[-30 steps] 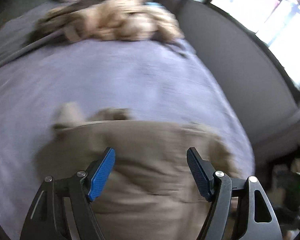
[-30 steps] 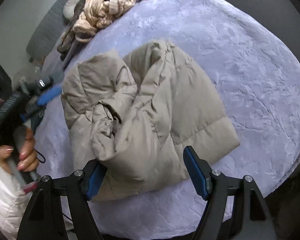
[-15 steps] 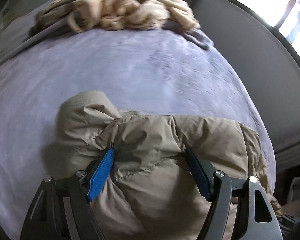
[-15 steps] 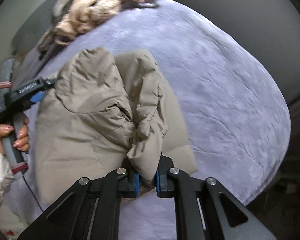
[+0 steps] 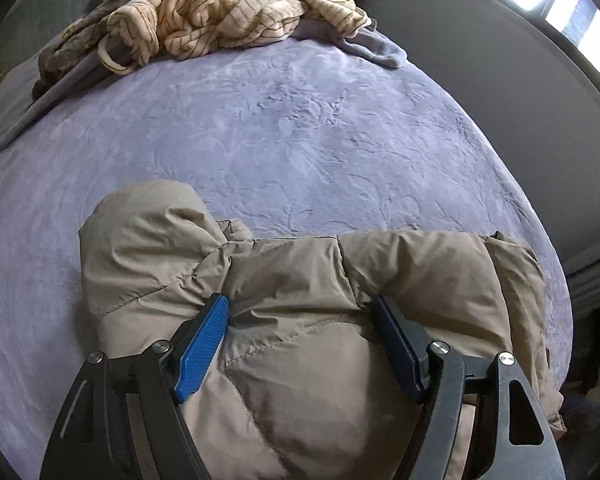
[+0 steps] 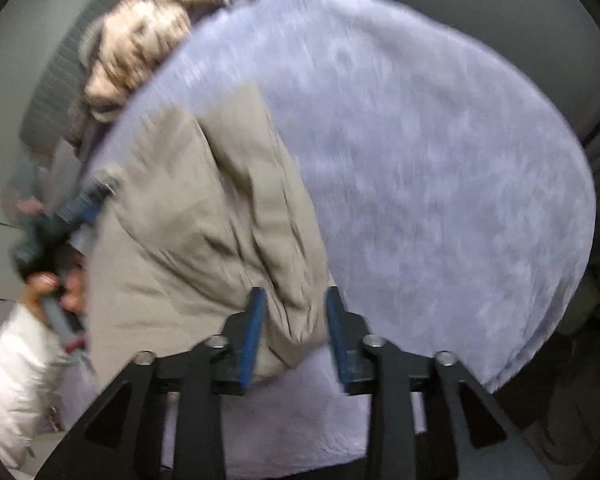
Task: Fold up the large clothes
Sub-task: 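Grasp the coat hood with the left tool while the right tool pinches the coat body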
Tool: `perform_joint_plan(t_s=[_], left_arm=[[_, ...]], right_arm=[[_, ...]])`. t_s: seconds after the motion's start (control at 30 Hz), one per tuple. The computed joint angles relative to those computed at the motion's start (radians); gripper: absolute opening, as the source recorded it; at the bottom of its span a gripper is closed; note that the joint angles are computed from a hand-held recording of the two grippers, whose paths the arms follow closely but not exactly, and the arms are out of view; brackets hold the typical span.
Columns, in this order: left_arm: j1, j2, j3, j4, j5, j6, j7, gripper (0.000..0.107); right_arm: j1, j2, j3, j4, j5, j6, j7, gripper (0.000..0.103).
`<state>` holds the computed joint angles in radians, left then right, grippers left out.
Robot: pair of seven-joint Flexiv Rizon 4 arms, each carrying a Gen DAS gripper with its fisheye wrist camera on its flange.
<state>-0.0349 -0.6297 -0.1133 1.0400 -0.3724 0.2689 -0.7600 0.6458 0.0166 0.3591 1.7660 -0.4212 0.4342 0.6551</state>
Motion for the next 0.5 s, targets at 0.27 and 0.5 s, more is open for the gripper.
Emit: perform_joint_plan(t_s=[0.27,0.5], left_arm=[[-0.005,0.012,0.004,0.021,0.01,0.028,0.001,0.077],[-0.026,0.051,0.008,0.087,0.037,0.099,0.02,0.078]], right_arm=[[-0.17,-0.031,-0.114,0.135,-0.127,0.53,-0.13,0.066],[-0.197,-0.15,-0.129,0.045,0.102,0.455,-0.359,0.007]])
